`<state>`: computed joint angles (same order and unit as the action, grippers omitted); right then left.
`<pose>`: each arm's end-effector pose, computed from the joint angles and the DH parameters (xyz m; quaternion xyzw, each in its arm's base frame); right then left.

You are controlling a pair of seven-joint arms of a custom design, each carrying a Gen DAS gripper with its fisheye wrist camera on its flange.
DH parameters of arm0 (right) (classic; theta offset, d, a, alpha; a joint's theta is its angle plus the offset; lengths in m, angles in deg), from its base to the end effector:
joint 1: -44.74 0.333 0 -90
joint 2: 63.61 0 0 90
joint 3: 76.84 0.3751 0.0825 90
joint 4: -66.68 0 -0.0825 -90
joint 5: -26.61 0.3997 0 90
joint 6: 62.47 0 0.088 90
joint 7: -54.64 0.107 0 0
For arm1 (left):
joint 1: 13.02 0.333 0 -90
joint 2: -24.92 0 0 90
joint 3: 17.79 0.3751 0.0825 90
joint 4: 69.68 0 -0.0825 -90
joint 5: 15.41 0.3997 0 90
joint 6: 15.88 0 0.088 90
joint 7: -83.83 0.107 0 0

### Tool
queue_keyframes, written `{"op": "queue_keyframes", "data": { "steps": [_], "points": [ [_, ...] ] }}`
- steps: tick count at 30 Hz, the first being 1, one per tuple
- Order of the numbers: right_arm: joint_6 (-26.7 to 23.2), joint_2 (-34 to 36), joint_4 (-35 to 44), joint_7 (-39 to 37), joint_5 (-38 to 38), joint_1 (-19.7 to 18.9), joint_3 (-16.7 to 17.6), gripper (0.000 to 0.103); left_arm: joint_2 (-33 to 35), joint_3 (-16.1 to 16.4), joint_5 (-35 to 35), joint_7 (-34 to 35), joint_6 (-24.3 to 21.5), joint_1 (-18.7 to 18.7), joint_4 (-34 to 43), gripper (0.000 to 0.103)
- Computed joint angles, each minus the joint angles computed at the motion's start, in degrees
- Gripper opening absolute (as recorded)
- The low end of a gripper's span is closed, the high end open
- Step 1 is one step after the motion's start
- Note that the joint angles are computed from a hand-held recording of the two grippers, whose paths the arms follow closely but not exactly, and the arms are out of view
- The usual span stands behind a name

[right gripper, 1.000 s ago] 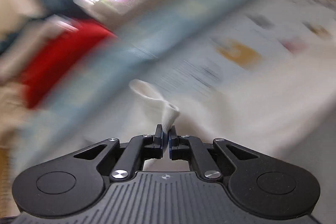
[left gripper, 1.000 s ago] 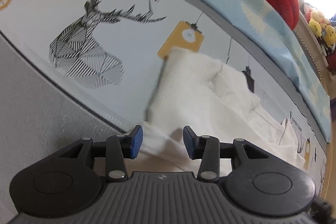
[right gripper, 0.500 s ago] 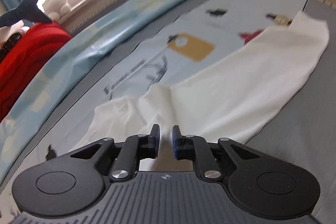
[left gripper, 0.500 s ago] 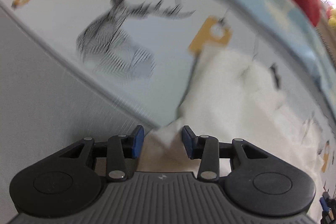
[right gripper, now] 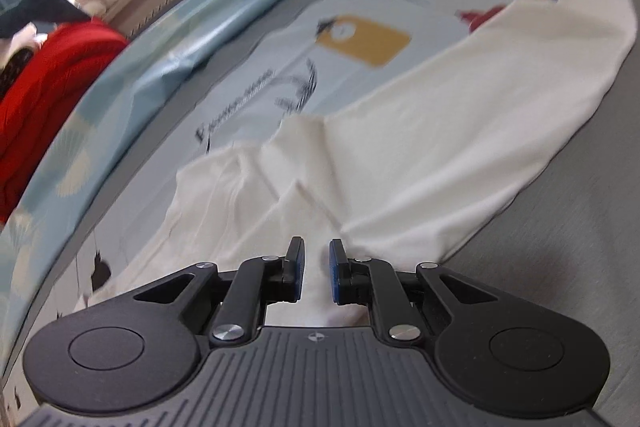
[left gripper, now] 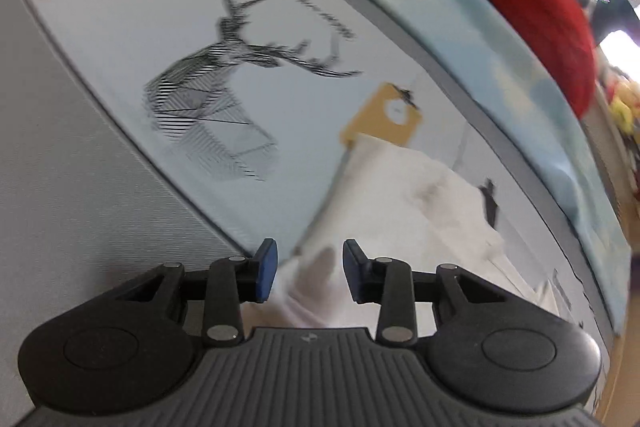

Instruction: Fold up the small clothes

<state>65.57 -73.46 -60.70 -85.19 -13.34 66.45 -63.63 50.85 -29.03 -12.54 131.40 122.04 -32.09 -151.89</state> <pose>0.4340 0.2863 0.5205 -0.1429 0.9381 -0.1933 0.2493 0.6826 -0.3605 0.5441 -0.7550 0.6012 -0.2608 0.0218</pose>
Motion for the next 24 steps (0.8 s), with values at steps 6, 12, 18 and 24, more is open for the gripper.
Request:
{"op": "queue_keyframes", "data": {
  "steps": [6, 12, 18, 24],
  "points": [
    [7.6, -0.3, -3.6, -3.5, 7.1, -0.5, -1.8, 0.013, 2.0, 2.5, 3.8, -6.9, -9.9, -1.9, 3.2, 0.032],
    [-3.0, -5.6, -4.9, -0.9, 4.2, -2.9, 1.0, 0.022, 0.9, -2.2, 4.0, 4.7, 1.1, -0.6, 1.5, 0.031],
    [-10.4, -14.7, -11.9, 5.7, 5.0, -4.9, 2.4, 0.023, 4.9, -1.9, -2.2, 5.7, -10.1, -2.3, 6.4, 0.031],
    [-17.1, -26.0, -20.6, 10.2, 7.0, -7.7, 4.2, 0.032, 4.5, -2.0, -0.6, 9.4, -7.4, -3.5, 6.9, 0.041]
  ]
}}
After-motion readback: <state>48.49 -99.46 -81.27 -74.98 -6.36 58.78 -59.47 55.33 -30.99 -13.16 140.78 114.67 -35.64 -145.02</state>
